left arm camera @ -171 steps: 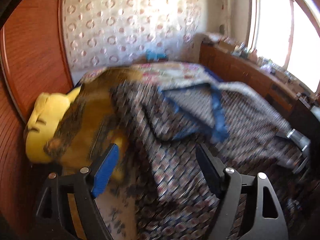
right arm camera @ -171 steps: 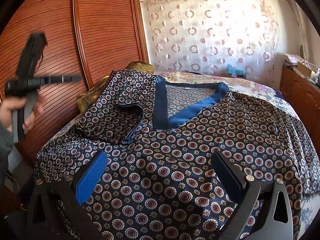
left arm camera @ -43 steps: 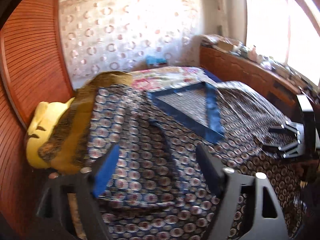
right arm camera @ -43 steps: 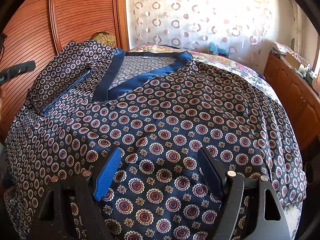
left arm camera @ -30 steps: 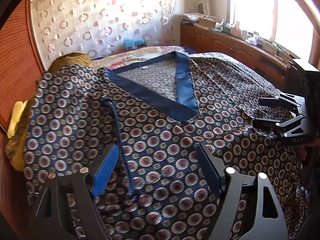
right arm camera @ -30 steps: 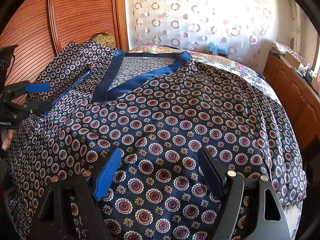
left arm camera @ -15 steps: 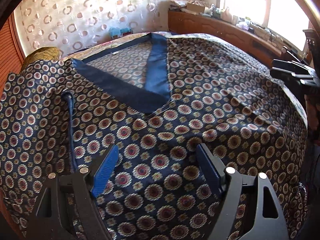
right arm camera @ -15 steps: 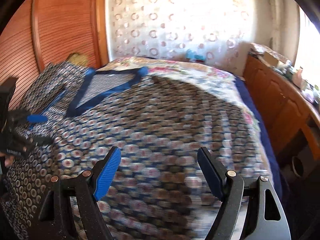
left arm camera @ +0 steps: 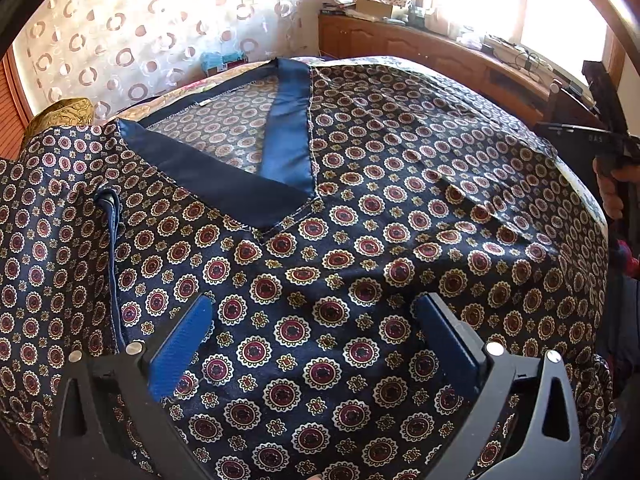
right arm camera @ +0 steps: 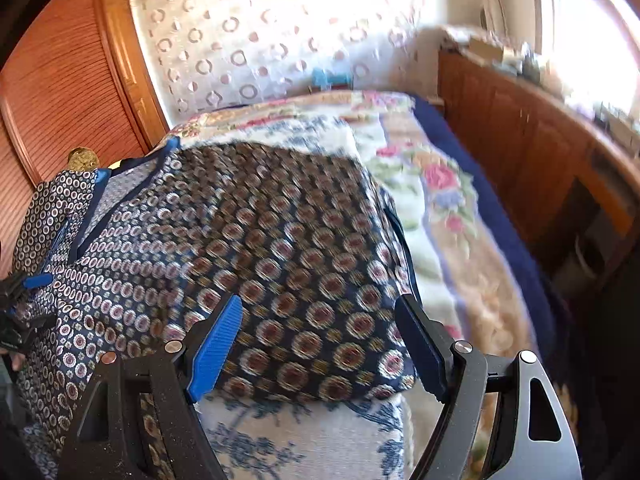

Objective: Fold small clothes
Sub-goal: 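Grasp the opposite side of the garment with the right tool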

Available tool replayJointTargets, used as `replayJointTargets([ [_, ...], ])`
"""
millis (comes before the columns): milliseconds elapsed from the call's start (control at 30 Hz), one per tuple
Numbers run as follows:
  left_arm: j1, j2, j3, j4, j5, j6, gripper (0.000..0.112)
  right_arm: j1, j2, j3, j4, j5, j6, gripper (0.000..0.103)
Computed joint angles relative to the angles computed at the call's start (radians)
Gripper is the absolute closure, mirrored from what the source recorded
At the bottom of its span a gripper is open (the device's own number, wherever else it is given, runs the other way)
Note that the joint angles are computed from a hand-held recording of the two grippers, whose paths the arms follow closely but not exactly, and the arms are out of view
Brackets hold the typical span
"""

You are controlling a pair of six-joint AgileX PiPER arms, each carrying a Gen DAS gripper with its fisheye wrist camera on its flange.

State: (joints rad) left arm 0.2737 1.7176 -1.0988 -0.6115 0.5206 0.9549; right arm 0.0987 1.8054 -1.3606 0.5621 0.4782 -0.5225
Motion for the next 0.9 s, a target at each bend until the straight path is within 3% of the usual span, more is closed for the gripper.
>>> replayJointTargets([
  [367, 0.003, 0.002, -0.003, -0.002, 0.003, 0.002, 0.010, -0.098, 0.071, -0.104, 0.017, 0.159, -0.031, 0.023],
  [467, 0.003, 0.002, -0.002, -0.003, 0.002, 0.003, 0.010, -0.108, 0.077, -0.098, 0.079, 0.172, -0.077, 0.033],
  [600, 0.003, 0.002, -0.002, -0.004, 0.002, 0.004, 0.010, -0.109, 0.053, -0.084, 0.069, 0.163, -0.086, 0.061],
  [733, 0.003, 0.002, -0.001, -0.006, 0.001, 0.006, 0.010, -0.069, 0.010, -0.046, -0.038, 0.077, -0.018, 0.085],
  [900, 0.004, 0.002, -0.001, -0.006, 0.001, 0.006, 0.010, -0.041, -0.059, -0.018, 0.035, 0.010, -0.090, 0.094],
])
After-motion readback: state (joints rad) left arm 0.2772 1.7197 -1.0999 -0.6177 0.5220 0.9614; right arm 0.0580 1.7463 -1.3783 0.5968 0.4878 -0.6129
